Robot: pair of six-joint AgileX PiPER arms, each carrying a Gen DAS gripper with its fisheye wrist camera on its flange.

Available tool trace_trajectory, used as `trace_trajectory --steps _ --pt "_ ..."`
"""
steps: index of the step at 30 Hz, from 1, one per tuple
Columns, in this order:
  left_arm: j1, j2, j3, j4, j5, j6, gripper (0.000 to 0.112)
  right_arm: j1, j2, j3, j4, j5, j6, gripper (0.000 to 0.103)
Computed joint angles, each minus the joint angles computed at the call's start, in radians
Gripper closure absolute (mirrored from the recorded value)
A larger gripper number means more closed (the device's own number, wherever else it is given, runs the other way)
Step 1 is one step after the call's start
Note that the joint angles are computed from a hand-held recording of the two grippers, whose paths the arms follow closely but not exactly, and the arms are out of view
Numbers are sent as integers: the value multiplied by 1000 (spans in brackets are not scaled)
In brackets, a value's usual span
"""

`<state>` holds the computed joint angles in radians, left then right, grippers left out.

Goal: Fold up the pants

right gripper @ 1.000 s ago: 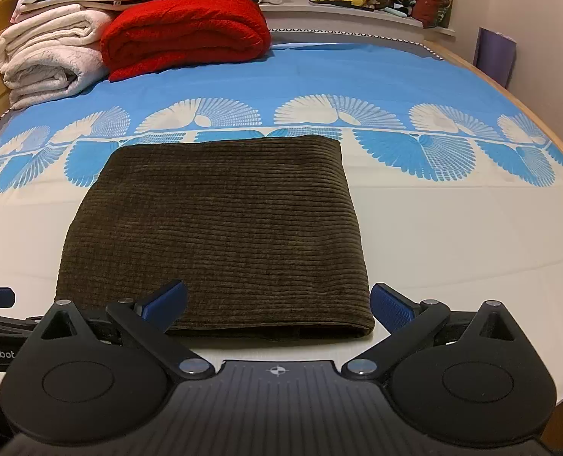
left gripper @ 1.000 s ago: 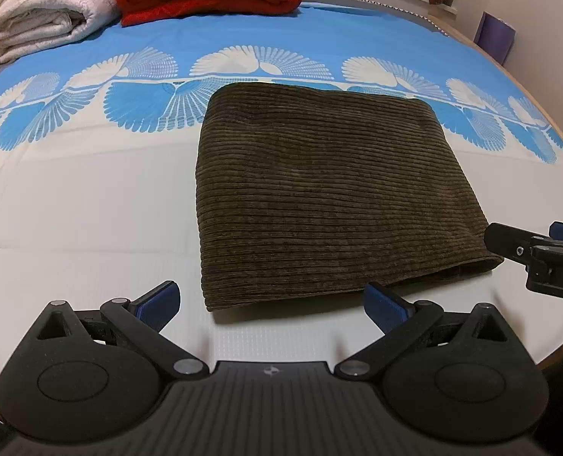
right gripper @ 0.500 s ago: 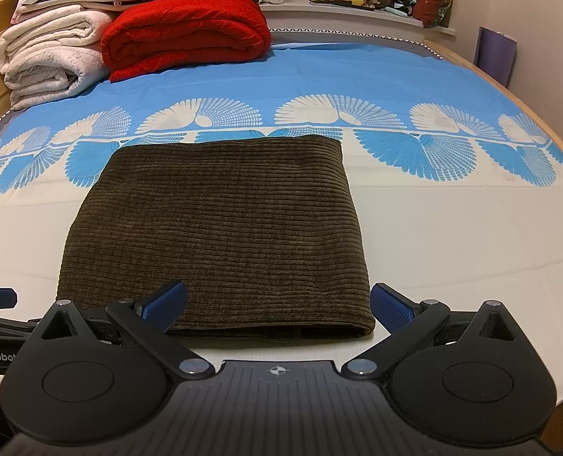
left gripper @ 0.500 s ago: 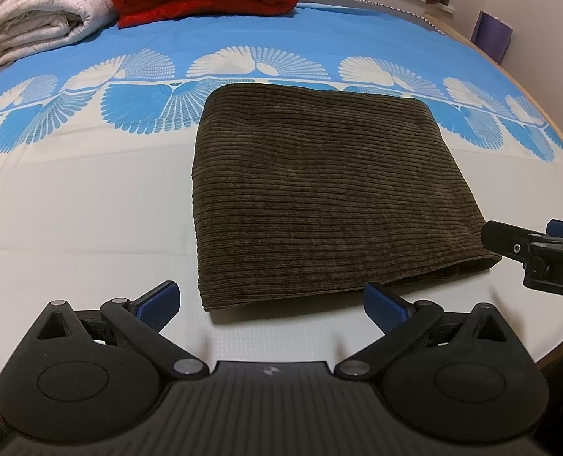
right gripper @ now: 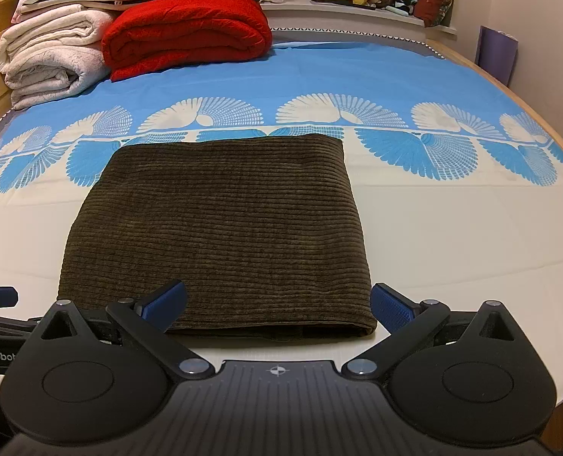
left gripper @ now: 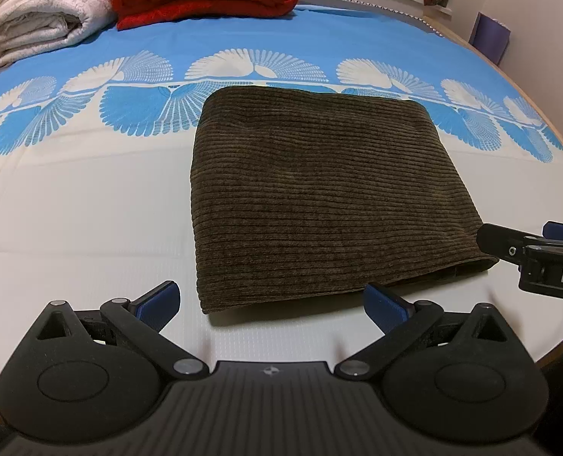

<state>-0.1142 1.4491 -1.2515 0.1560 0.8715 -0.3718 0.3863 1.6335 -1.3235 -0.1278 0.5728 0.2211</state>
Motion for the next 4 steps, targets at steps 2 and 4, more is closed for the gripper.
trace_trajectory --steps 2,4 --pt "-2 -7 7 0 -9 7 10 0 0 -1 1 1 0 1" --pt "-3 -10 10 0 -7 10 10 0 0 0 1 0 0 1"
